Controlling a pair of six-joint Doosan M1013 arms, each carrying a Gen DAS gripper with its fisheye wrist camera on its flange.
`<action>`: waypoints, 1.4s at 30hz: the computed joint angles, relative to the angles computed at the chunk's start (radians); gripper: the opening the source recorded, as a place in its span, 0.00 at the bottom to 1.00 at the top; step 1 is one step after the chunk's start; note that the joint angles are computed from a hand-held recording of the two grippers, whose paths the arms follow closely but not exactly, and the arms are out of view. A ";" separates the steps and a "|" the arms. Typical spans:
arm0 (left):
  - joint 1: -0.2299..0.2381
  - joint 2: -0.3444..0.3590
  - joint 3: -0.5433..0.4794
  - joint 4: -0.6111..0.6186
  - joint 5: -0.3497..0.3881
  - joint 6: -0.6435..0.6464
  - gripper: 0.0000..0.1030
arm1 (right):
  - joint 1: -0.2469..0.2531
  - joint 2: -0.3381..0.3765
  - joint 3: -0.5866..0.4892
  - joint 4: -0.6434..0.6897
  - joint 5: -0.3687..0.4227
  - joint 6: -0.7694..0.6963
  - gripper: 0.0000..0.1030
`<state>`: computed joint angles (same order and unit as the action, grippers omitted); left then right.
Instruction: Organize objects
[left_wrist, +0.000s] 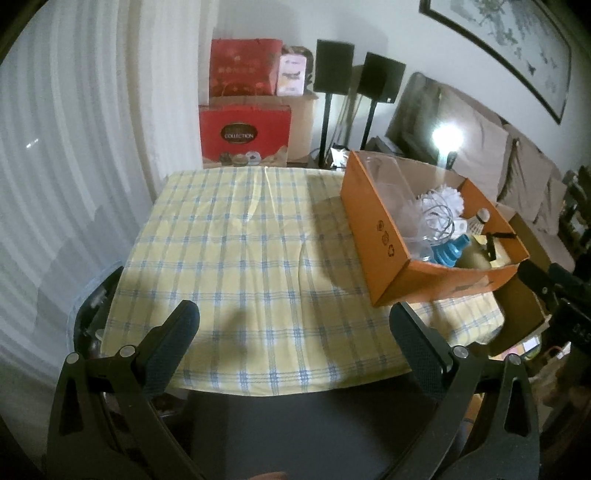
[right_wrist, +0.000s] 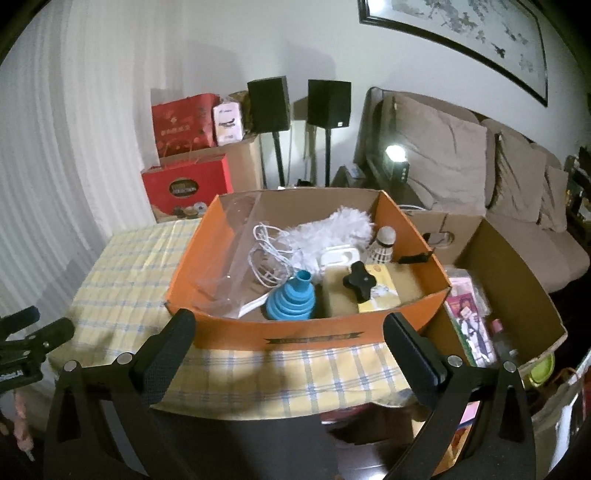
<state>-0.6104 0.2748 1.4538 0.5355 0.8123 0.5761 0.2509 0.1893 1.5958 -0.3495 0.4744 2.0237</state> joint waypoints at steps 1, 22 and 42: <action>0.002 -0.001 0.001 -0.002 -0.004 0.000 1.00 | 0.001 -0.001 0.001 -0.003 0.002 0.003 0.99; 0.007 -0.008 0.012 -0.006 -0.023 -0.013 1.00 | 0.006 0.005 0.001 0.008 0.006 -0.006 0.99; 0.007 -0.013 0.015 -0.005 -0.028 -0.015 1.00 | 0.009 0.003 0.001 -0.003 0.004 0.009 0.99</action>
<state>-0.6033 0.2619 1.4689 0.5310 0.7847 0.5611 0.2599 0.1927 1.5972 -0.3523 0.4780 2.0331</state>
